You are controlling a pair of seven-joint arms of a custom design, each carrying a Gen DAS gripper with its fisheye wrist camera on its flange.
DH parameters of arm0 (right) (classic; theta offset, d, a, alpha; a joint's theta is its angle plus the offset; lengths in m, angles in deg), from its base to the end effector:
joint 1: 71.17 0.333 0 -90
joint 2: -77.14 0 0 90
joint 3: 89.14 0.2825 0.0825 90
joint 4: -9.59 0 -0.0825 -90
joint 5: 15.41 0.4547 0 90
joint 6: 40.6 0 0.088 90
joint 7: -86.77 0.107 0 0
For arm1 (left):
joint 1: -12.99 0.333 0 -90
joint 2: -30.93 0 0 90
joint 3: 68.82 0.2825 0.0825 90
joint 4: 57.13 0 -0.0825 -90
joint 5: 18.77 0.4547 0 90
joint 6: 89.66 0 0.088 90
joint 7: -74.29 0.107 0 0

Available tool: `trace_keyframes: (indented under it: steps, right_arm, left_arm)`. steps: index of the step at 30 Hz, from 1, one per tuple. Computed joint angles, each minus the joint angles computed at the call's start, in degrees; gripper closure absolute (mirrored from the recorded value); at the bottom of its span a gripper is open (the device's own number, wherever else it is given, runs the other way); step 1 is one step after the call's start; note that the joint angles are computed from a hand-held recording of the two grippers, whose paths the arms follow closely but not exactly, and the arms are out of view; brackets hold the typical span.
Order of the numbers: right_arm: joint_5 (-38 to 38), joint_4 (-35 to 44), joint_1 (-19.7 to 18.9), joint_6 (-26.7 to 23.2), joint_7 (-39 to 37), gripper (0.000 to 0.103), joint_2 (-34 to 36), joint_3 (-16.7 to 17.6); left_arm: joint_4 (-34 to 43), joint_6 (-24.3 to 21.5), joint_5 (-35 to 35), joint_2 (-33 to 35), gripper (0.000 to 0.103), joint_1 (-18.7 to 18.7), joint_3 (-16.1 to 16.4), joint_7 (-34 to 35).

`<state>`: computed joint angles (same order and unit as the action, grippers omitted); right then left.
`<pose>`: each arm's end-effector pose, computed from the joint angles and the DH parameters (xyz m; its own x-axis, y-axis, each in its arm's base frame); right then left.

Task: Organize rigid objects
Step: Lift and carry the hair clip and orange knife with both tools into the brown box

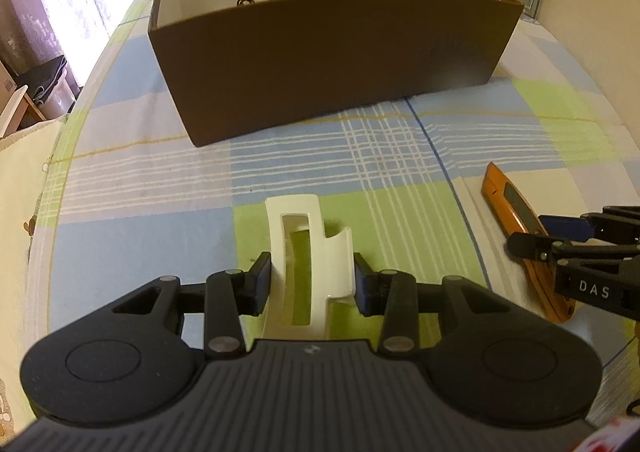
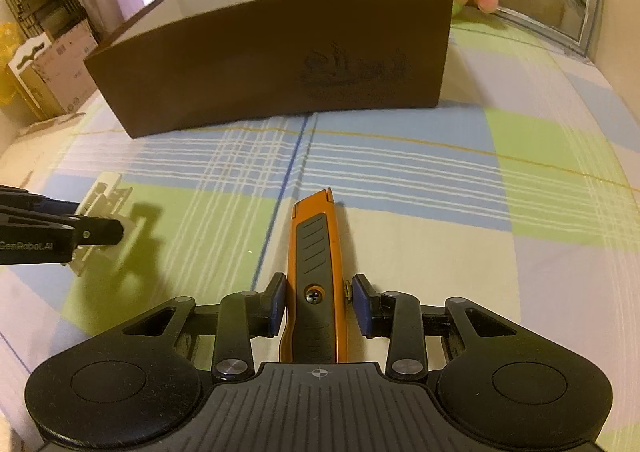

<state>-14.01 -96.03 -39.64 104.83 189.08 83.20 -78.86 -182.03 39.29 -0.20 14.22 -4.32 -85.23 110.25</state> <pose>0.5221 0.4621 0.4750 0.5071 -0.8471 -0.1592 -0.7656 -0.3578 -0.5346 0.4823 -0.3186 0.4900 0.1851 -0.9826 0.0177 -0.8610 -0.1708 -0.4791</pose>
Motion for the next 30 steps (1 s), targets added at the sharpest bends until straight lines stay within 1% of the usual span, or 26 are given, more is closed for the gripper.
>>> trace_keyframes:
  steps: [8,17,24,30]
  right_arm:
    - [2.86,0.12,-0.03,1.5,-1.72,0.071,-1.16,0.47]
    - [6.58,2.21,-0.12,2.24,-3.68,0.071,-0.68,0.77]
    - [10.63,7.44,-0.16,2.5,-6.43,0.071,2.14,0.96]
    - [12.24,14.31,-0.11,2.34,-8.02,0.071,6.37,0.67]
  left_arm:
    - [0.95,0.67,1.25,-0.24,0.067,0.07,-0.26,0.04]
    - [2.22,1.82,2.48,-0.72,0.067,0.48,-0.32,0.1]
    - [4.44,2.96,4.57,-0.27,0.067,1.64,-0.15,0.24]
    - [7.63,3.79,7.25,1.57,0.067,3.04,0.15,0.8]
